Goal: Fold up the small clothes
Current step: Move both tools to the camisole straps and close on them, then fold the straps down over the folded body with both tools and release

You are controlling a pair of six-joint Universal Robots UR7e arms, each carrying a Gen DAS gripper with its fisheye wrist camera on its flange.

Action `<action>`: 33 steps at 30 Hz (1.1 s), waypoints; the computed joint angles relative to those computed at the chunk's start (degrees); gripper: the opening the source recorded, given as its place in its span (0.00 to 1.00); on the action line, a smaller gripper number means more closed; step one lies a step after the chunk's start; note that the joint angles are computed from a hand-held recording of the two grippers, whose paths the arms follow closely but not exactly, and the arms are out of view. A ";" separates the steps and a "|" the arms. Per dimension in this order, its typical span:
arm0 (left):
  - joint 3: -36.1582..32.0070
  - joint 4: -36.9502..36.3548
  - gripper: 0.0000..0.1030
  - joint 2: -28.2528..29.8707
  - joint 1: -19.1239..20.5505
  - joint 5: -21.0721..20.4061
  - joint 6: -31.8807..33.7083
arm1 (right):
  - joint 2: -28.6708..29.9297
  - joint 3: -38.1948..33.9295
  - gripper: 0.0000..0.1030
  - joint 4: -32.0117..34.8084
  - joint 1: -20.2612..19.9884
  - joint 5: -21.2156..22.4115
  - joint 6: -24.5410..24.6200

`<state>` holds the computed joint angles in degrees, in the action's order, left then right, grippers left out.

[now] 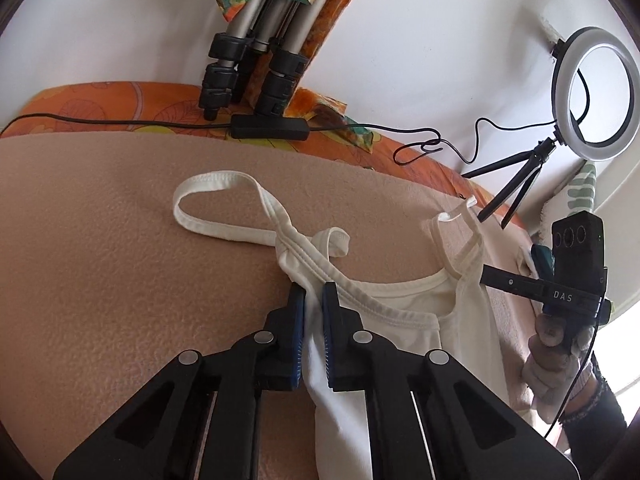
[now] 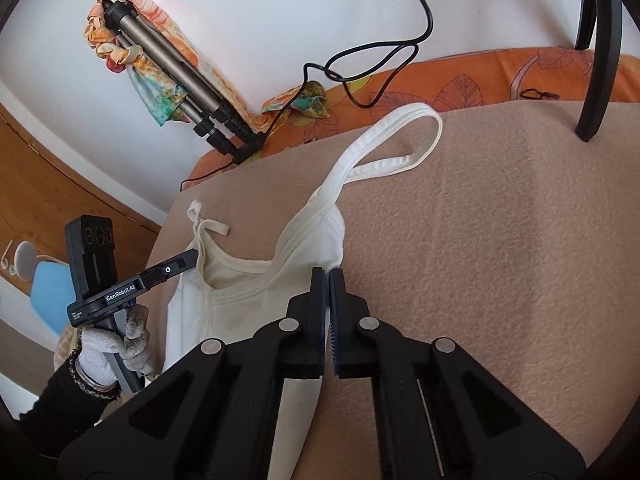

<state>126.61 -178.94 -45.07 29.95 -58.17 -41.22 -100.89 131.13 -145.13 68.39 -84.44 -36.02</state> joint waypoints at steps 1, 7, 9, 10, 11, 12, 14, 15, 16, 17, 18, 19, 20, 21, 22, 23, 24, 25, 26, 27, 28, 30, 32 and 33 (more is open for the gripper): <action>-0.12 0.77 0.05 0.00 -0.15 0.91 -0.21 | 0.22 -0.10 0.03 -1.19 0.18 -0.99 0.43; 0.65 -2.70 0.19 -1.09 1.51 -1.37 -0.61 | -1.14 -3.04 0.09 6.50 -1.89 2.94 -0.63; 0.45 -2.90 0.31 -1.32 2.19 -2.48 -1.21 | -1.82 -3.40 0.29 8.81 -2.41 4.81 -1.63; 0.24 -2.73 0.39 -1.31 2.47 -2.98 -1.62 | -1.85 -3.19 0.40 8.40 -1.99 4.62 -2.01; 0.06 -2.86 0.42 -1.21 2.77 -3.57 -1.79 | -1.61 -3.15 0.42 8.28 -1.50 4.41 -2.18; -0.17 -3.03 0.42 -0.96 2.86 -3.90 -1.58 | -0.96 -3.34 0.42 8.08 -0.80 3.71 -2.06; -0.82 -2.53 0.42 -0.42 2.68 -3.39 -0.76 | 0.44 -3.23 0.42 5.82 0.60 1.86 -1.55; -1.05 -2.35 0.42 -0.18 2.47 -3.04 -0.42 | 1.26 -3.18 0.42 4.77 1.26 0.88 -1.28; -1.28 -2.64 0.39 0.19 2.41 -2.89 -0.01 | 2.25 -3.28 0.40 4.10 1.73 0.17 -0.86; -1.62 -2.49 0.37 0.55 2.38 -2.73 0.29 | 2.99 -3.16 0.27 2.98 2.04 -0.40 -0.41; -2.05 -2.00 0.31 0.88 2.26 -2.11 0.53 | 3.67 -2.99 0.19 1.77 2.43 -1.26 -0.27; -2.67 -0.72 0.11 1.11 2.37 -1.65 0.46 | 4.48 -2.80 0.09 -0.09 3.22 -3.39 0.10; -3.10 -0.15 0.08 1.38 2.67 -1.49 0.18 | 4.87 -2.62 0.07 -1.30 3.34 -3.96 -0.06; -3.08 -1.30 0.08 1.70 3.08 -1.91 0.09 | 4.97 -2.82 0.07 -1.06 3.12 -3.50 0.03; -3.02 -2.39 0.07 1.96 3.29 -2.17 0.20 | 4.93 -3.00 0.06 -0.84 3.00 -3.37 0.25; -3.09 -2.43 0.07 2.06 3.15 -1.79 0.26 | 4.82 -3.05 0.06 -0.85 3.04 -3.43 0.15; -3.06 -2.55 0.07 2.08 2.88 -1.42 0.38 | 4.62 -3.07 0.06 -0.67 3.18 -3.59 -0.17; -2.97 -2.82 0.06 2.04 2.50 -1.06 0.51 | 4.34 -3.04 0.06 -0.70 3.56 -4.10 -0.34; -2.85 -3.17 0.06 1.94 2.03 -0.68 0.71 | 3.87 -3.03 0.06 -0.58 3.89 -4.16 -0.58; -2.75 -3.21 0.06 1.68 1.53 -0.30 0.85 | 3.25 -3.15 0.06 0.01 4.05 -3.57 -0.74; -2.44 -3.62 0.06 1.25 1.02 -0.04 0.94 | 2.55 -3.28 0.06 0.61 4.25 -2.91 -0.75; -1.86 -4.32 0.06 0.27 0.01 0.31 0.97 | 0.96 -3.46 0.06 1.90 4.83 -1.82 -0.98; -1.17 -4.19 0.06 -0.98 -1.51 1.13 0.91 | -0.88 -3.31 0.06 2.93 5.74 -1.45 -1.61; -0.76 -4.02 0.06 -1.66 -2.32 1.33 1.06 | -1.90 -3.14 0.06 3.49 6.20 -1.39 -2.00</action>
<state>125.84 -182.96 -46.72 27.64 -56.84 -40.15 -102.79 127.99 -141.64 74.58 -85.82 -38.01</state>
